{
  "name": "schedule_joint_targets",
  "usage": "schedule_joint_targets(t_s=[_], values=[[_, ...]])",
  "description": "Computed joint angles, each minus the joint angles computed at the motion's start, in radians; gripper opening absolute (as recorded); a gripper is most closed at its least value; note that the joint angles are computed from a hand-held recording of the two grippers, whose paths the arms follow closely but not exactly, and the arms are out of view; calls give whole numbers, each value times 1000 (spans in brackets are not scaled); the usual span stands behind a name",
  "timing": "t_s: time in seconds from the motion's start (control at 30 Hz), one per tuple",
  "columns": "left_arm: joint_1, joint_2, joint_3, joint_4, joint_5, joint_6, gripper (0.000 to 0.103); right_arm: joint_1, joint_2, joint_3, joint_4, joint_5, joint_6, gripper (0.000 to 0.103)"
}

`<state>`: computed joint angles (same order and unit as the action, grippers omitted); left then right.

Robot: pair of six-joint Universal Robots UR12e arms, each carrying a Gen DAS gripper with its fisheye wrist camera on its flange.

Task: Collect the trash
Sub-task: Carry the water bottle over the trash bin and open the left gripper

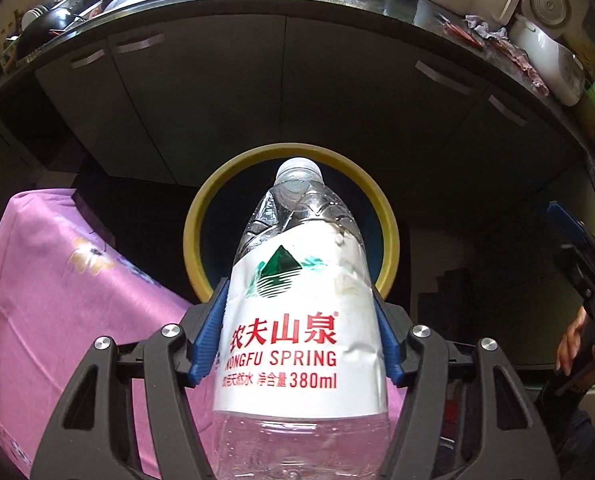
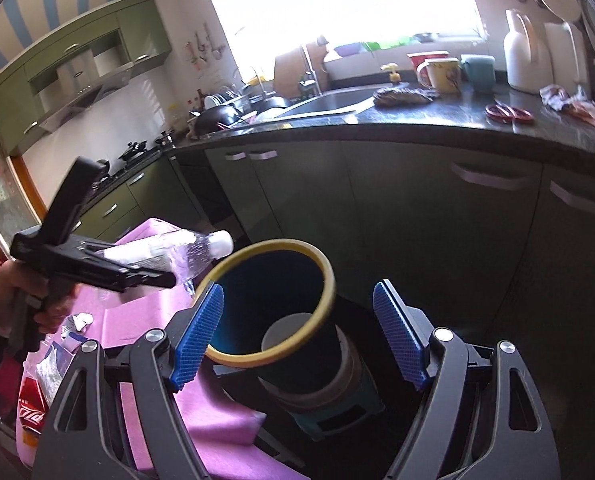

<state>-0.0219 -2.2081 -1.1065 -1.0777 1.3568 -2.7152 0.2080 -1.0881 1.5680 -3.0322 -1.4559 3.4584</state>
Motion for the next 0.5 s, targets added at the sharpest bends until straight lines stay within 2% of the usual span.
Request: schedule_joint_targets(t_s=[0.1, 0.23, 0.3, 0.33, 0.4, 0.5], values=[[-22, -65, 82, -65, 37, -23, 61, -15, -1, 15, 5, 8, 14, 77], [-43, -118, 143, -89, 90, -40, 62, -24, 4, 14, 15, 6, 30, 77], [-49, -124, 149, -71, 110, -50, 74, -25, 6, 13, 20, 9, 31, 77], [-47, -118, 139, -52, 109, -51, 79, -27, 7, 13, 25, 13, 29, 77], [-40, -101, 124, -31, 88, -52, 80, -25, 11, 3, 37, 19, 22, 77], [-13, -52, 81, -3, 7, -73, 85, -15, 16, -11, 59, 23, 9, 77]])
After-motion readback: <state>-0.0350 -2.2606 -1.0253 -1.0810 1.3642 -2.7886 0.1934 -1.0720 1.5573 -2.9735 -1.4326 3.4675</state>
